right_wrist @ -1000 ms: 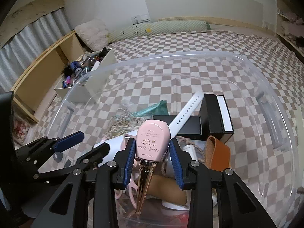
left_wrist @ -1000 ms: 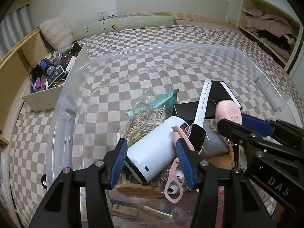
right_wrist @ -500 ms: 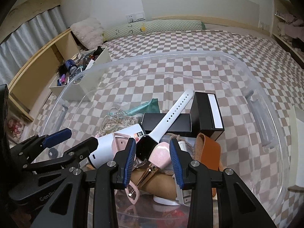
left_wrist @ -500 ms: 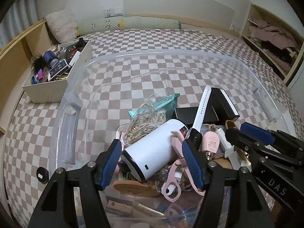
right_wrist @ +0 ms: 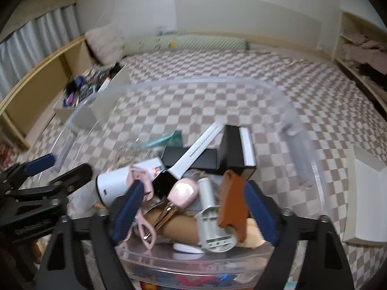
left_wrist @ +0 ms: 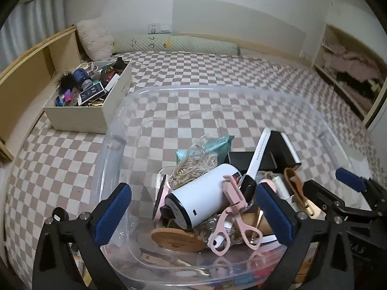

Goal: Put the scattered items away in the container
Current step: 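Withdraw both tools up and away from the container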

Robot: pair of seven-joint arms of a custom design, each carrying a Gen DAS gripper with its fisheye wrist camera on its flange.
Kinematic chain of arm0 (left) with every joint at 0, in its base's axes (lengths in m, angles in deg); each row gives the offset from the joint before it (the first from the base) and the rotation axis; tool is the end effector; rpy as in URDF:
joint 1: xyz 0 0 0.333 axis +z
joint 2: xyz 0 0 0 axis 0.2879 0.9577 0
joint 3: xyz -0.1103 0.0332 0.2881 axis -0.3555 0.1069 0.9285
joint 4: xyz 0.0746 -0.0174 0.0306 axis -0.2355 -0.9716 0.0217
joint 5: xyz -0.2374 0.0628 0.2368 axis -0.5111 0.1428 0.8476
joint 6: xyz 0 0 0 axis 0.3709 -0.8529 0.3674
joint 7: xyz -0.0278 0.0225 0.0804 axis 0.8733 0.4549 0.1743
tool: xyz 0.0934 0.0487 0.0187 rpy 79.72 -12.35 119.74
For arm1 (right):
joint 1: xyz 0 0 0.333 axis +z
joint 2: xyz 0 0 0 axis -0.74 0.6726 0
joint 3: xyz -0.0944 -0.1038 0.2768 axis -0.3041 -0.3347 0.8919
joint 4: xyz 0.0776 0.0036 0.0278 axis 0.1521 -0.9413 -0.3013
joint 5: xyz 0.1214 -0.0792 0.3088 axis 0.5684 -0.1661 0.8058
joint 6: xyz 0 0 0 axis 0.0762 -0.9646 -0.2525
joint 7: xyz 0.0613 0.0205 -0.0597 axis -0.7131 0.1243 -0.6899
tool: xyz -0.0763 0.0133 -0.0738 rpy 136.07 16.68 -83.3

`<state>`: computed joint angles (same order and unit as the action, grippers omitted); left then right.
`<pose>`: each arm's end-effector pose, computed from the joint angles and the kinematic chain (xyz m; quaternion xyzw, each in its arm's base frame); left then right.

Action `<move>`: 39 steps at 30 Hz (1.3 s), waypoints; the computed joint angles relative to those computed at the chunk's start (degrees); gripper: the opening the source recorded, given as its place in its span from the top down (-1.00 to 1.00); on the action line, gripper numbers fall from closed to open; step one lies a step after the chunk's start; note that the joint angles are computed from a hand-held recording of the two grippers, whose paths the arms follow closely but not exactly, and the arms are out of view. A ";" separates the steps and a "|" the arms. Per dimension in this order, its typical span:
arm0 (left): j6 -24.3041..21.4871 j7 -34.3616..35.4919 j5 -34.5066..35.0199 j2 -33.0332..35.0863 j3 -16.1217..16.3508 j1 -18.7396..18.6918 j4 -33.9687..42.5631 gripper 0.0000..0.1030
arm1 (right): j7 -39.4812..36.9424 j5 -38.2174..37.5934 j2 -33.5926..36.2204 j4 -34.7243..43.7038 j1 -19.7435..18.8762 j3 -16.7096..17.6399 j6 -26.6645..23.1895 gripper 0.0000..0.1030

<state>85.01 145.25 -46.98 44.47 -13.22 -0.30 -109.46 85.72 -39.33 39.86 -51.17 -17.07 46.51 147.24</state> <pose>0.5942 -0.2773 0.4593 -0.5391 0.7683 -0.3208 0.1270 0.4969 0.3396 0.4699 -0.5420 0.7708 -0.2493 0.2235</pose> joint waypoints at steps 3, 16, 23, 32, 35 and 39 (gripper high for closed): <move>0.92 0.34 -1.59 -1.14 -0.69 0.79 -1.51 -1.00 | 3.62 -2.14 -1.93 -2.63 0.00 -0.40 0.81 -1.00; 9.80 -2.00 -0.17 -6.77 1.42 -0.24 -10.83 -1.00 | 11.05 -10.74 -5.36 -6.13 0.59 1.86 -0.81 -1.00; 12.08 3.69 -8.74 -11.78 -4.42 4.75 -17.51 -1.00 | 16.33 -12.15 -7.41 -8.68 1.12 3.24 -1.39 -1.00; 16.56 23.88 -29.08 -20.35 -9.01 7.09 -26.94 -1.00 | 18.08 -13.77 -10.88 -11.56 2.89 6.55 -7.17 -1.00; 18.86 25.67 -28.86 -23.36 -7.29 4.95 -30.38 -1.00 | 17.69 -13.87 -12.28 -12.51 3.84 7.76 -9.49 -1.00; 20.61 34.07 -36.08 -27.61 -2.97 -1.07 -34.43 -1.00 | 16.65 -13.97 -13.59 -12.91 4.98 9.32 -12.39 -1.00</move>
